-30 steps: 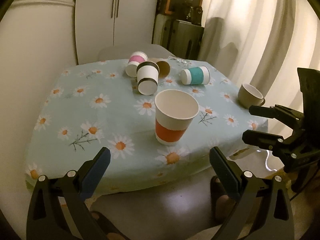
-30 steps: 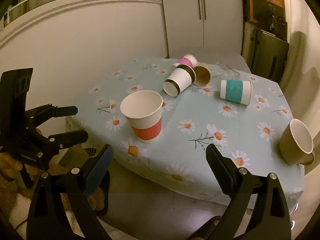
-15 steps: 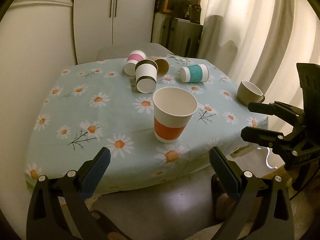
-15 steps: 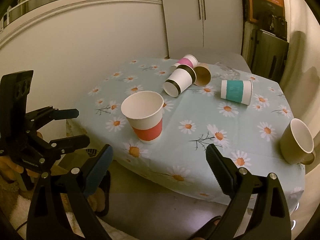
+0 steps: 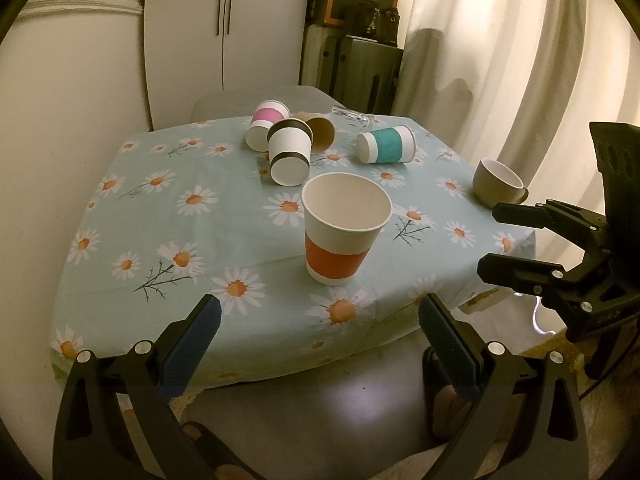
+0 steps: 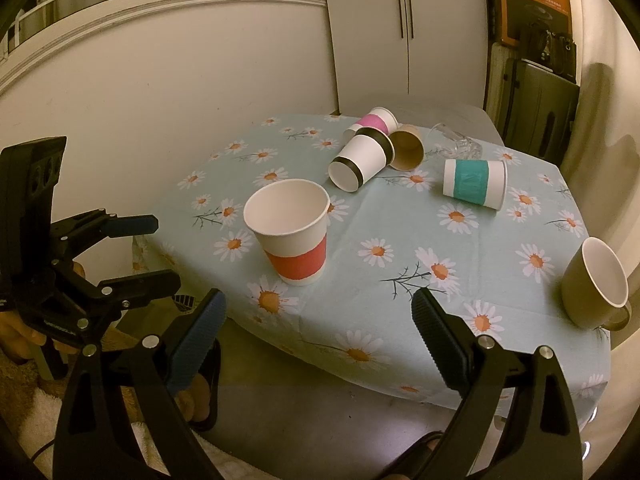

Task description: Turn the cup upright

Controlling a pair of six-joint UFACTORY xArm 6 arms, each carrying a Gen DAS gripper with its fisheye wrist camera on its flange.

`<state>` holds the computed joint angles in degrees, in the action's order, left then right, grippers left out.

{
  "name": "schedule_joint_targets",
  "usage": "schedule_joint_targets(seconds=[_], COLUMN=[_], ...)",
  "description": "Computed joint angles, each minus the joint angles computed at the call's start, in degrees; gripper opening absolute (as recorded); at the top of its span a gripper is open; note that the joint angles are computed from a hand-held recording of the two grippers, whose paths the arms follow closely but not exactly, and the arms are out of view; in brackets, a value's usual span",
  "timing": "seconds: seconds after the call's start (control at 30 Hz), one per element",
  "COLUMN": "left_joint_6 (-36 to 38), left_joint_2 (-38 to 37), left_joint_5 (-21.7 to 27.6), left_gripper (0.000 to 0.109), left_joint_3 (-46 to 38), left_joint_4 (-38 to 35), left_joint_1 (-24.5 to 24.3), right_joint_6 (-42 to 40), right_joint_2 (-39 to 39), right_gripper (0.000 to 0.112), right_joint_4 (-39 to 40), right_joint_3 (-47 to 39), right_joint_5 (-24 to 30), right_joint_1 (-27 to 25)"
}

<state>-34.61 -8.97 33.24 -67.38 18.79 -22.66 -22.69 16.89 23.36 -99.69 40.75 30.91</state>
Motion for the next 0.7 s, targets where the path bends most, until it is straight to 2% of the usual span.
schedule_joint_targets(seconds=[0.7], left_joint_6=[-0.1], left_joint_2=[-0.2], left_joint_5=[0.3], left_gripper=[0.096], left_joint_3=[0.0], left_joint_4=[-0.4], left_joint_1=[0.4], right_joint_6=[1.7], right_joint_2=[0.2], right_gripper=[0.093], right_joint_4=[-1.6], right_joint_3=[0.0], right_joint_5=[0.3], right_joint_1=[-0.1])
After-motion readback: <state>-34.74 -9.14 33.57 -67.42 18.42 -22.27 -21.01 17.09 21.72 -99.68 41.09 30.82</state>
